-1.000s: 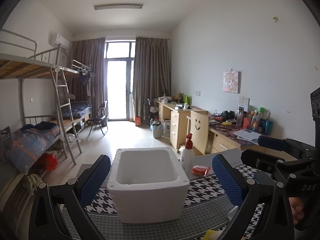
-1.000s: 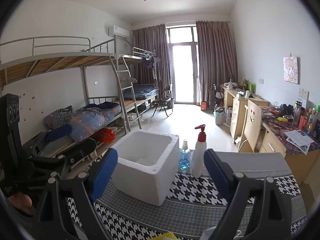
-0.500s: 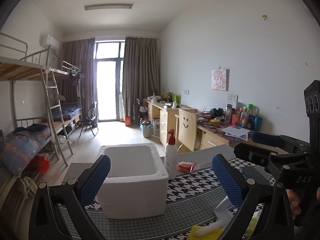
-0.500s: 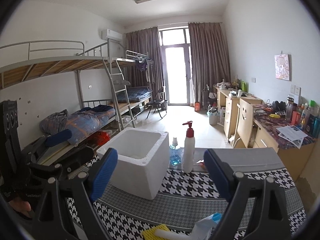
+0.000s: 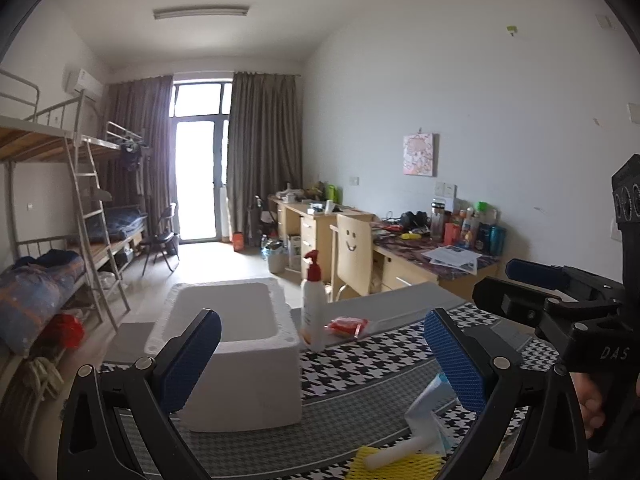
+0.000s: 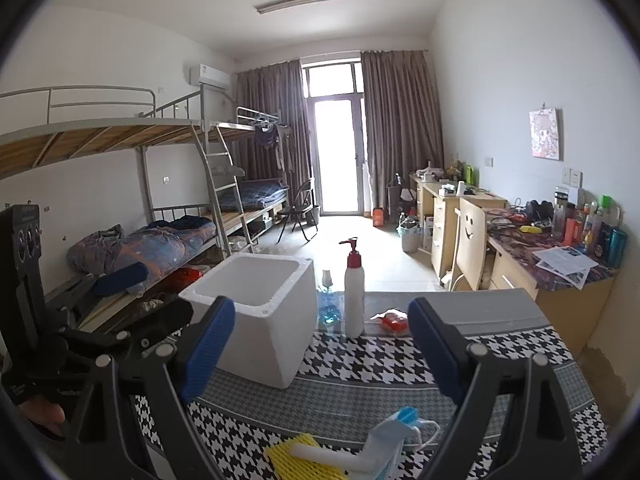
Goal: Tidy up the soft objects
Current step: 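Move both grippers back from the foam box to the remaining items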
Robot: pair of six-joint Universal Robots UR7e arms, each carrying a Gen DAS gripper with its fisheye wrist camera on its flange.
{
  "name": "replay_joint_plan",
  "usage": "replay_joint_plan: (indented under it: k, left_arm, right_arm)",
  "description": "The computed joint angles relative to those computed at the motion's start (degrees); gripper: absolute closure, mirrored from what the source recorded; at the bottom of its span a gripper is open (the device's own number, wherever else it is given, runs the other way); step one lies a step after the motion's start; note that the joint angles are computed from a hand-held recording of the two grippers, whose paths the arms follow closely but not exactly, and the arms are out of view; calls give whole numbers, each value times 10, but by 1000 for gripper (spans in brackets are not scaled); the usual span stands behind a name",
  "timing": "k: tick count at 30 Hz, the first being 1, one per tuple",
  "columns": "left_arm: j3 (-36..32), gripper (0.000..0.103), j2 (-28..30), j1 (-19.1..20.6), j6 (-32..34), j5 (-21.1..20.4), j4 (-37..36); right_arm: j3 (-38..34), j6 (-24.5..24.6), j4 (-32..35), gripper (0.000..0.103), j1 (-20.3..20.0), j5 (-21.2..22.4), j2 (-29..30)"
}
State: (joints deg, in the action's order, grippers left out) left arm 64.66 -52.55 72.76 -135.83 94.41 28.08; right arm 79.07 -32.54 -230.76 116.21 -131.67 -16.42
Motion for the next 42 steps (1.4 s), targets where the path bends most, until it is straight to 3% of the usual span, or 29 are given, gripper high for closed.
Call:
replay_joint_plan:
  k: [15, 42]
  left_arm:
    - [51, 1, -15, 4, 1, 9, -35]
    - [61, 1, 12, 20, 25, 24, -11]
  right_arm:
    - [34, 7, -55, 12, -7, -19, -2]
    - [74, 28, -96, 12, -18, -49, 0]
